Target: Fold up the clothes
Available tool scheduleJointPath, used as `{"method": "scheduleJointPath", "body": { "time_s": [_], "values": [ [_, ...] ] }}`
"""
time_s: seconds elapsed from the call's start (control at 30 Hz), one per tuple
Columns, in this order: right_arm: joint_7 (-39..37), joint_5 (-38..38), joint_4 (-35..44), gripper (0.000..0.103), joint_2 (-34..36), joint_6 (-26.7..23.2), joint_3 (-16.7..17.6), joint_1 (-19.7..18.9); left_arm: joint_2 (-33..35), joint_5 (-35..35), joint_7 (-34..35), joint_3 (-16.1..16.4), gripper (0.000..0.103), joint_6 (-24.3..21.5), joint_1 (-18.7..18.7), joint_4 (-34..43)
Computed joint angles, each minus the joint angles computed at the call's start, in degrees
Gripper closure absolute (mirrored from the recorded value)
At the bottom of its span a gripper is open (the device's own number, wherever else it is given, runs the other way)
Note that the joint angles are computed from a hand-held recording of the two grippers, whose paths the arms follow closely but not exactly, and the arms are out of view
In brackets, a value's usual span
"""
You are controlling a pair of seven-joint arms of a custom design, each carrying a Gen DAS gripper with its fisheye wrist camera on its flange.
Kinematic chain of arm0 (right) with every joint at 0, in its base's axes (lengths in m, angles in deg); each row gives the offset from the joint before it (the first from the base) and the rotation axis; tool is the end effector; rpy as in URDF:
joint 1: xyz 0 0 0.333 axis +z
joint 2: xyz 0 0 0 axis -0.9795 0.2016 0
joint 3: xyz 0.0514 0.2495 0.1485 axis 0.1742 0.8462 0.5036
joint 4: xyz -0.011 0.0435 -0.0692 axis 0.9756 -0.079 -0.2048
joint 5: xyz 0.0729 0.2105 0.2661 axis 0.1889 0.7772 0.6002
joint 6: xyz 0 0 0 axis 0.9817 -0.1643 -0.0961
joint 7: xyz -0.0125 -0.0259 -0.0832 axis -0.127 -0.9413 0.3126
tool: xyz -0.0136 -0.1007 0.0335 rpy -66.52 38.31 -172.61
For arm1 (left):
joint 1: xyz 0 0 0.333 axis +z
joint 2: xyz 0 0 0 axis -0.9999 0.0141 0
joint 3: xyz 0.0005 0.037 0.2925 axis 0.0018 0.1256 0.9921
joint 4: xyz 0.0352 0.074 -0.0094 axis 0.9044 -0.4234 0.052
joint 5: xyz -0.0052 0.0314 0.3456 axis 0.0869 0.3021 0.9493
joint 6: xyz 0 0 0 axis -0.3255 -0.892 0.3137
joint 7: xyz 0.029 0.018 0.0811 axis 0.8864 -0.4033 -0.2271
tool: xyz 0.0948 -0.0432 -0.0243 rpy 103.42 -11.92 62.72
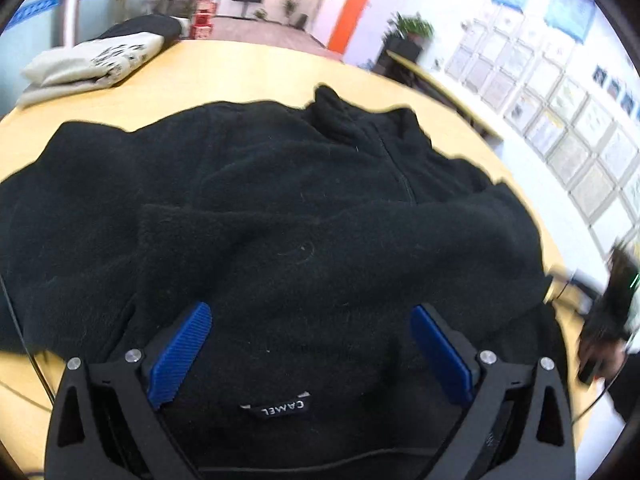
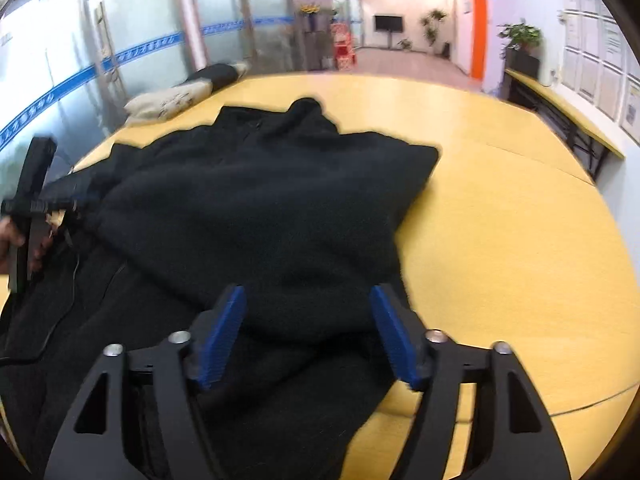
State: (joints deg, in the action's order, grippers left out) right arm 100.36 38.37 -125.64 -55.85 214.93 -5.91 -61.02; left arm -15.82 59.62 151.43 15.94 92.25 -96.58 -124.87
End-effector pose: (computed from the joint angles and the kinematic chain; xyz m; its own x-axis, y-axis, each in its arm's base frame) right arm 0.5189 0.2168 0.4711 0.5702 -0.8156 -0.0983 -0.6604 -0.3839 -0.6453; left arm 0.4749 -0.1104 0.4639 -0.0374 -0.9580 0.2844 -0.7987 -0.1424 -0.5846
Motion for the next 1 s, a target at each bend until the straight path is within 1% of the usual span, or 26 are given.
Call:
{"method": "scheduleJointPath", "body": {
  "time_s": [0.03,0.07,0.1,0.13,0.17,0.2,0.23,0.27,0.3,0.37,0.4,0.43,0.5,0.57,0.63,0.7,0.73,0.8,0.83,0.87,0.9,0.93,0.97,1.0],
  "values": [
    [1.91,-3.35,-0.84,0.027,0.21,0.07,-0.28,0.39,-0.27,0.37,-0.83,-0.27,0.0,0.62,0.2,-0.48],
    [3.51,-7.94,-3.02,0.027,-0.17,3.17,-0.38,1.13,-0.14,4.29,-3.64,-1.58,0.0,1.04,1.54,-0.68],
    [6.64,-12.7,-3.43,0.025,-0.29,3.24,-0.79,1.56,0.06,9.06,-6.98,-3.01,0.0,1.3,3.08,-0.77],
    [10.57,-16.3,-2.89,0.024,-0.17,1.74,-1.24,1.73,0.26,14.04,-10.47,-4.36,0.0,1.42,4.59,-0.76],
    [14.2,-17.76,-2.27,0.025,-0.08,0.14,-1.55,1.6,0.18,15.14,-11.38,-4.17,0.0,0.96,4.5,-0.59],
    [17.96,-19.4,-1.46,0.026,0.06,-1.68,-1.84,1.5,-0.14,12.87,-9.87,-2.84,0.0,-0.11,3.15,-0.16],
    [22.87,-22.56,0.09,0.031,0.4,-4.45,-2.21,1.66,-1.82,8.3,-6.45,-0.81,0.0,-0.42,1.2,-0.76],
    [26.82,-25.03,1.44,0.034,0.51,-6.7,-2.35,1.8,-3.71,3.89,-3.17,1.1,0.0,-0.73,-0.57,-1.42],
    [28.5,-26.78,1.26,0.037,-0.8,-5.86,-2.02,2.08,-6.3,1.14,-1.19,2.34,0.0,-0.42,-1.31,-2.94],
    [30.94,-29.27,1.85,0.032,-3.22,-4.26,-1.07,3.03,-12.74,-0.58,-0.79,3.68,0.0,-0.91,0.04,-6.42],
    [31.65,-29.92,2.7,0.024,-4.14,-3.55,-0.51,3.7,-16.82,-0.34,-2.19,4.1,0.0,-2.58,2.25,-8.35],
    [31.19,-29.07,3.96,0.018,-4.47,-3.0,0.13,4.59,-21.02,0.54,-4.74,4.33,0.0,-5.31,5.64,-10.18],
    [29.3,-27.68,7.71,0.013,-3.27,-1.88,1.61,6.8,-28.32,2.69,-9.42,5.75,0.0,-11.8,12.63,-12.29],
    [28.36,-27.81,12.95,0.013,0.12,-1.38,3.23,9.06,-33.08,5.19,-13.3,8.08,0.0,-17.62,19.96,-13.4],
    [27.66,-26.95,18.55,0.013,4.96,-0.54,5.0,10.93,-35.19,7.88,-16.37,11.06,0.0,-23.08,27.26,-12.57],
    [28.09,-26.75,23.2,0.013,9.47,0.08,6.47,12.64,-33.26,9.37,-16.76,14.78,0.0,-23.73,31.97,-11.89],
    [27.84,-26.67,25.98,0.013,12.17,-0.02,7.28,13.32,-31.41,7.6,-14.93,17.42,0.0,-22.34,32.13,-11.75],
    [27.79,-27.34,32.34,0.013,17.69,-1.34,8.6,15.32,-26.27,2.77,-10.34,22.95,0.001,-19.76,31.14,-10.46],
    [27.81,-27.59,33.42,0.013,18.85,-1.5,9.12,16.16,-23.15,0.58,-8.13,24.64,0.001,-18.74,30.83,-9.39],
    [27.79,-27.84,34.53,0.013,20.0,-1.69,9.58,16.99,-19.92,-1.76,-5.81,26.28,0.006,-17.9,30.39,-8.09],
    [27.59,-28.03,35.2,0.013,20.72,-1.7,9.95,17.59,-17.73,-3.03,-4.08,26.91,0.021,-17.79,30.5,-7.07],
    [27.39,-28.2,36.15,0.013,21.63,-1.89,10.28,18.21,-15.62,-3.38,-3.06,26.7,0.029,-17.86,31.02,-6.15],
    [27.28,-28.33,38.35,0.013,23.35,-2.93,10.51,18.88,-13.51,-3.53,-2.24,26.33,0.041,-17.94,31.63,-5.21],
    [27.2,-28.44,40.45,0.013,24.96,-3.98,10.65,19.59,-11.48,-4.63,-1.19,26.25,0.045,-18.06,31.77,-4.17]
  ]
}}
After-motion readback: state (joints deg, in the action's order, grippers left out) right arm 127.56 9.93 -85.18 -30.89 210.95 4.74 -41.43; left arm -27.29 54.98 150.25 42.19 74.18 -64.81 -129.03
